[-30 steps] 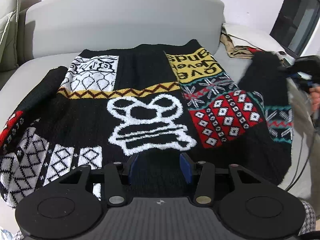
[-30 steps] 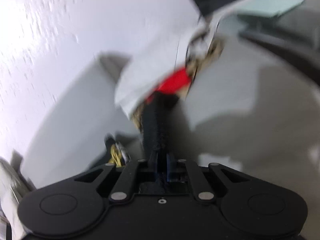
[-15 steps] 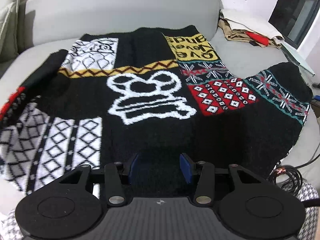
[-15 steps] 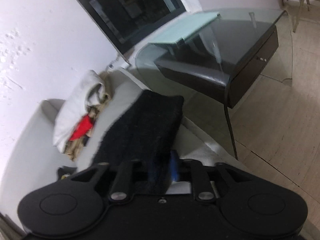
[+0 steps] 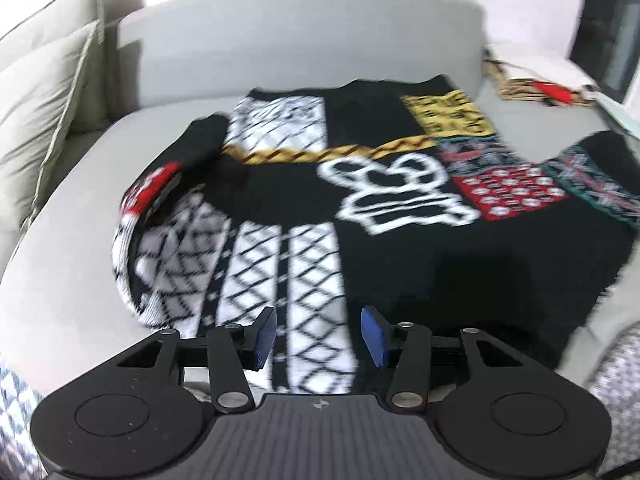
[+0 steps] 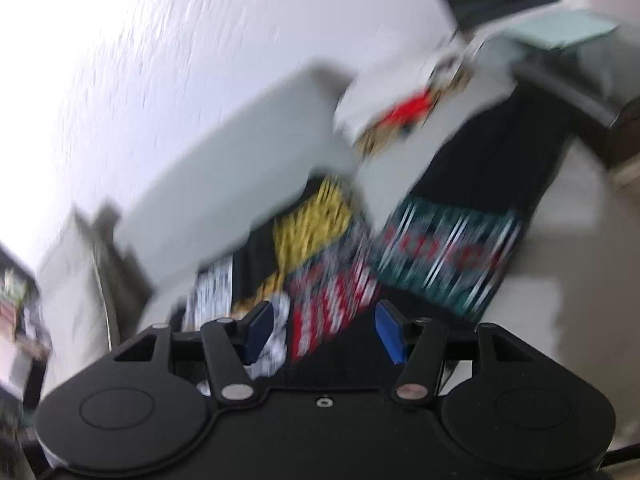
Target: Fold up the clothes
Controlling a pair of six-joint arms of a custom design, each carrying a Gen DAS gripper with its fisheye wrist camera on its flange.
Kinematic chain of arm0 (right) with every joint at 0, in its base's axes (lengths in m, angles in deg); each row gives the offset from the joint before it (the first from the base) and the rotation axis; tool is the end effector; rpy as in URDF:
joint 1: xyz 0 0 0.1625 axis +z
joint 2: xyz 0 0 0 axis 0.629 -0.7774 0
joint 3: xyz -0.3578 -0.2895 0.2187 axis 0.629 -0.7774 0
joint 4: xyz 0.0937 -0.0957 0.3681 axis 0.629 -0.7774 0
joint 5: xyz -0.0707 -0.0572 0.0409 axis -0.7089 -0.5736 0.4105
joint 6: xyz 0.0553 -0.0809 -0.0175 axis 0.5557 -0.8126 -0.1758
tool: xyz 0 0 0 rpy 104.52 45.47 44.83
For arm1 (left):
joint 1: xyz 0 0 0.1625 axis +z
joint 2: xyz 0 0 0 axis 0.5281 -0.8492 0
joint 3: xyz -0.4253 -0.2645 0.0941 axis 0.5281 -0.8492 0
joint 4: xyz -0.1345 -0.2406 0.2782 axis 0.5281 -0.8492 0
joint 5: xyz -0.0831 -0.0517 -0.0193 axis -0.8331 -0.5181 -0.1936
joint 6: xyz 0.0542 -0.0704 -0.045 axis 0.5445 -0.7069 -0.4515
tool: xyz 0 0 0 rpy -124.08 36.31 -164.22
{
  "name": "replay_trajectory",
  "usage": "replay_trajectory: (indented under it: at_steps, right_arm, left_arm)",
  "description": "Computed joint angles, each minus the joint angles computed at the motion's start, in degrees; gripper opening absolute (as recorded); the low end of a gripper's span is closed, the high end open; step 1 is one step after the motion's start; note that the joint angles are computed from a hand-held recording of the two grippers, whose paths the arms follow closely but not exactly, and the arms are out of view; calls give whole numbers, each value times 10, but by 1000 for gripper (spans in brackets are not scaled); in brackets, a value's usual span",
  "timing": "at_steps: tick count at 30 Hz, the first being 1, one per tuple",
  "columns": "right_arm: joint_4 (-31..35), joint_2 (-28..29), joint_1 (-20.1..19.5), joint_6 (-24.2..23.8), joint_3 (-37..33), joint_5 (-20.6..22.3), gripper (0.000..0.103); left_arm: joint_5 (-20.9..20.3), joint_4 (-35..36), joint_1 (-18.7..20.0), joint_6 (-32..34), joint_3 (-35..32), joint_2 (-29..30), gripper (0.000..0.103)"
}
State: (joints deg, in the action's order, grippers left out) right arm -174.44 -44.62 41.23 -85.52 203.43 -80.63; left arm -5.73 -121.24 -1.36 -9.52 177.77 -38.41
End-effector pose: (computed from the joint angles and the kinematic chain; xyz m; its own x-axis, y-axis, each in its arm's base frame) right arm 0.0503 -0.4746 0.2903 -0.9761 -0.0439 0.2127 -0.1669 0.7785 -0.6051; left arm -0.2281 -0.3860 0.0829 -0.6830 -0.1905 -0.7051 0.3221 0.7879 -0.5249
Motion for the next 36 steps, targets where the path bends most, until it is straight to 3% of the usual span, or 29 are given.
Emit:
replay_trajectory:
  at_steps: [3, 5, 8, 10, 13, 16, 18, 21, 24, 26, 29, 32, 34, 36]
  right_arm:
    - [-12, 66, 17, -7, 8, -46, 34]
    - [-23, 106, 41, -17, 10, -87, 33]
    - [-53, 146, 61, -49, 18, -116, 33]
    - [-39, 157, 69, -63, 19, -155, 32]
    - [-51, 155, 69, -85, 33, -169, 30]
    - [-20, 129, 76, -66, 27, -154, 31]
    - [-9, 105, 81, -59, 31, -116, 34]
    - [-2, 75, 98, -36, 34, -80, 46]
    - [-6, 59, 114, -9, 27, -55, 57]
    - [-10, 58, 125, 1, 20, -53, 62]
    - [-17, 57, 140, 15, 8, -52, 65]
    - [-22, 61, 148, 27, 5, -61, 65]
    - [-19, 61, 152, 32, 5, -67, 65]
    - [-21, 62, 157, 29, 6, -74, 65]
  left_arm:
    - [10, -32, 23, 17, 4, 23, 31]
    - [-12, -59, 34, 50, 5, 30, 13]
    - [-23, -56, 25, 66, 12, 42, 11]
    - [-26, -59, 19, 69, 20, 44, 11]
    - [-34, -60, 16, 61, 27, 31, 11]
    - [-3, 13, -11, 18, 24, -4, 26]
    - [46, 93, -36, -30, 23, -30, 50]
    - [94, 185, -36, -87, 18, -83, 54]
    - [130, 249, 13, -95, -4, -134, 59]
    - [144, 265, 53, -57, -27, -148, 59]
    - [141, 237, 114, 60, -73, -135, 63]
    - [147, 337, 163, 93, -146, -107, 64]
    - [142, 401, 189, 98, -185, -91, 62]
    - [137, 452, 208, 96, -216, -80, 44]
